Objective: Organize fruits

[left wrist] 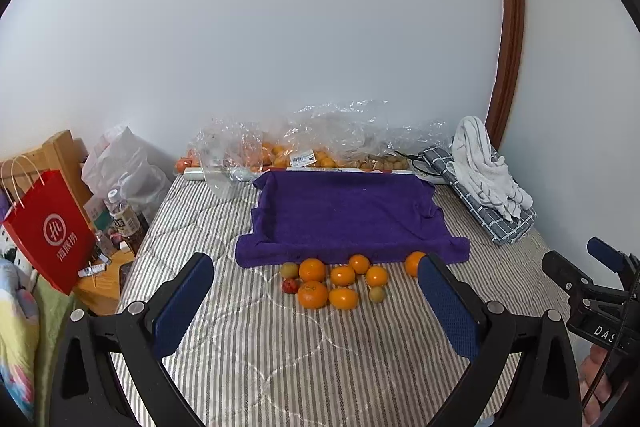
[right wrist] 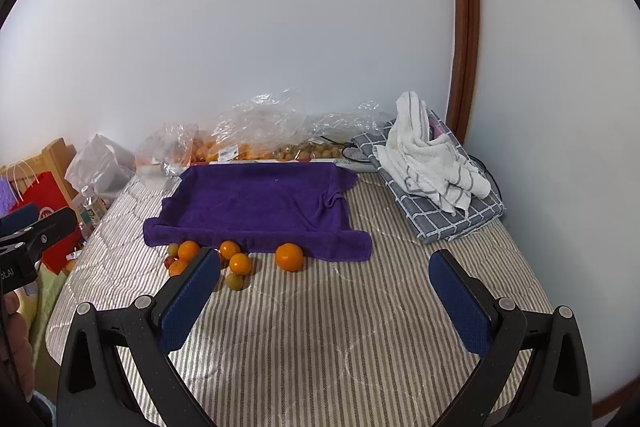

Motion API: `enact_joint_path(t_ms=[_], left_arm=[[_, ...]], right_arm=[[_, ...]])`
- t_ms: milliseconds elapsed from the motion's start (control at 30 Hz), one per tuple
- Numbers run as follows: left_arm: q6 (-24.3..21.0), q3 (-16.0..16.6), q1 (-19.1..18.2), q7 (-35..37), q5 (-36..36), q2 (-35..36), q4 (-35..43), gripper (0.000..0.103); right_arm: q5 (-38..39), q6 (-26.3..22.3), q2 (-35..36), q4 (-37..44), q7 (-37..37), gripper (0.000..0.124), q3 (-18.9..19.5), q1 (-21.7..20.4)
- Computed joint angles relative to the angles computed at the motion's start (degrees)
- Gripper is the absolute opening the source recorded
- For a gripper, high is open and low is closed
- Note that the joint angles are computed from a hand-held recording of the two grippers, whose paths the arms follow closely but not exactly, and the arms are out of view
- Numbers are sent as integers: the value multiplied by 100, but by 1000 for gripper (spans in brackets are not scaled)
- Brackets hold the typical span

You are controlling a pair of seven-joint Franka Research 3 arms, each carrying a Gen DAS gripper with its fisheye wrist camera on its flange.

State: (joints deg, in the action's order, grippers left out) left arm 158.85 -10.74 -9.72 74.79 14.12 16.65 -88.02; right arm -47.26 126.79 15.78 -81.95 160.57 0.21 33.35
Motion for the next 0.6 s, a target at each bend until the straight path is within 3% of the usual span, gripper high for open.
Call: enact_joint_path(t_ms=[333,500,600], left_arm=[[-57,86,-120,-138,212,188,225,103],[-95,143,-146,-213,353,326,363,103],[-128,207,-166,-322,444,446,474,103]], right_arm=[[56,-128,245,350,-175,103,-81,45],[250,-417,524,734,-427,103,-144,97],[246,-293,625,771,-453,103,-231,126]])
